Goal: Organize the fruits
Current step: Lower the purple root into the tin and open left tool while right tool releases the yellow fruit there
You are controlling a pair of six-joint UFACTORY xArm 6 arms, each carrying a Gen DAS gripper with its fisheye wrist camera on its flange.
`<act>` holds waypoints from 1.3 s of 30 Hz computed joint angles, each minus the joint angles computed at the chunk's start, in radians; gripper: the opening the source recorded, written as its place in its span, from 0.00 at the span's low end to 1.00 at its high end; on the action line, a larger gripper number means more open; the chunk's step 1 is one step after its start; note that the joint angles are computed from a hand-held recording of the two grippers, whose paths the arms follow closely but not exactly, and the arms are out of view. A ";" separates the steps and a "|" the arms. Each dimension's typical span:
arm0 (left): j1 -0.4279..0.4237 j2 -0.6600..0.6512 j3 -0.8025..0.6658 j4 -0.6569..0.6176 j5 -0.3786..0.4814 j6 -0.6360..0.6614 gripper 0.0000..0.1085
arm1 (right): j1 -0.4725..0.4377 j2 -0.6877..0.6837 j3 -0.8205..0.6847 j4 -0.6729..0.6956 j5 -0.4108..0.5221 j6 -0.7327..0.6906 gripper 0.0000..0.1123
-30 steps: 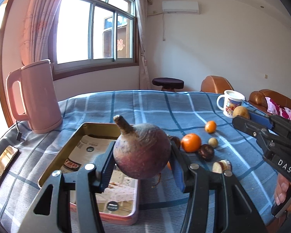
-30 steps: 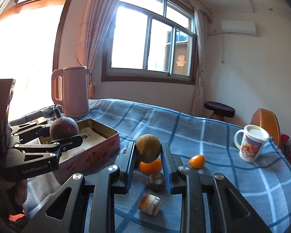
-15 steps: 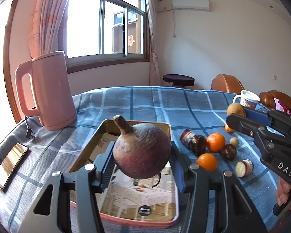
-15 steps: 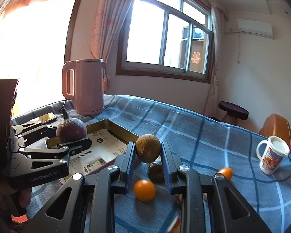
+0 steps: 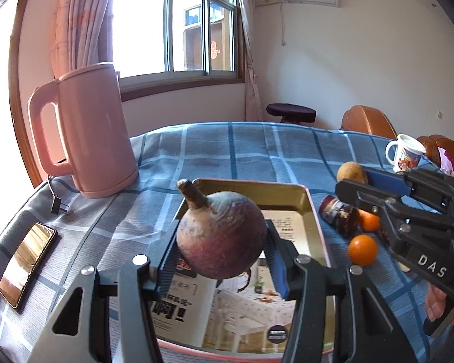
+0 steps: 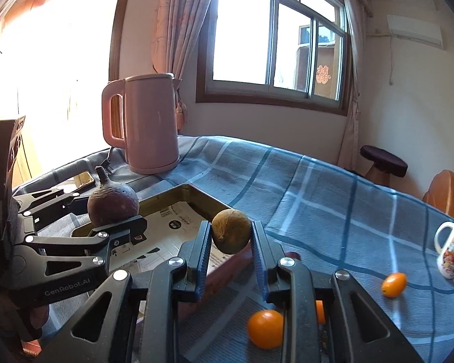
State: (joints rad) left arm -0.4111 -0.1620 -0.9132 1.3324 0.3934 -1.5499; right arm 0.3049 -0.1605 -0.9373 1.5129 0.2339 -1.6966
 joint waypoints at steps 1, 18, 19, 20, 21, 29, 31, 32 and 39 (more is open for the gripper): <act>0.006 0.003 0.000 -0.011 -0.003 0.011 0.50 | 0.007 0.012 -0.009 -0.009 -0.004 0.010 0.25; 0.057 0.029 -0.005 -0.176 -0.020 0.179 0.50 | 0.067 0.120 -0.064 -0.216 -0.030 0.206 0.25; 0.057 0.033 -0.007 -0.186 -0.017 0.188 0.50 | 0.070 0.125 -0.066 -0.225 -0.033 0.216 0.25; 0.057 0.035 -0.008 -0.192 -0.015 0.195 0.50 | 0.072 0.129 -0.068 -0.235 -0.033 0.226 0.25; 0.057 0.039 -0.010 -0.200 -0.014 0.204 0.50 | 0.075 0.133 -0.070 -0.248 -0.035 0.240 0.25; 0.060 0.051 -0.012 -0.237 -0.008 0.244 0.50 | 0.085 0.168 -0.076 -0.405 -0.047 0.402 0.25; 0.058 0.052 -0.015 -0.239 -0.003 0.250 0.50 | 0.084 0.176 -0.076 -0.431 -0.046 0.429 0.25; 0.057 0.053 -0.016 -0.242 0.001 0.253 0.50 | 0.083 0.180 -0.078 -0.435 -0.044 0.433 0.25; 0.057 0.055 -0.016 -0.272 0.011 0.271 0.50 | 0.083 0.184 -0.075 -0.458 -0.038 0.455 0.26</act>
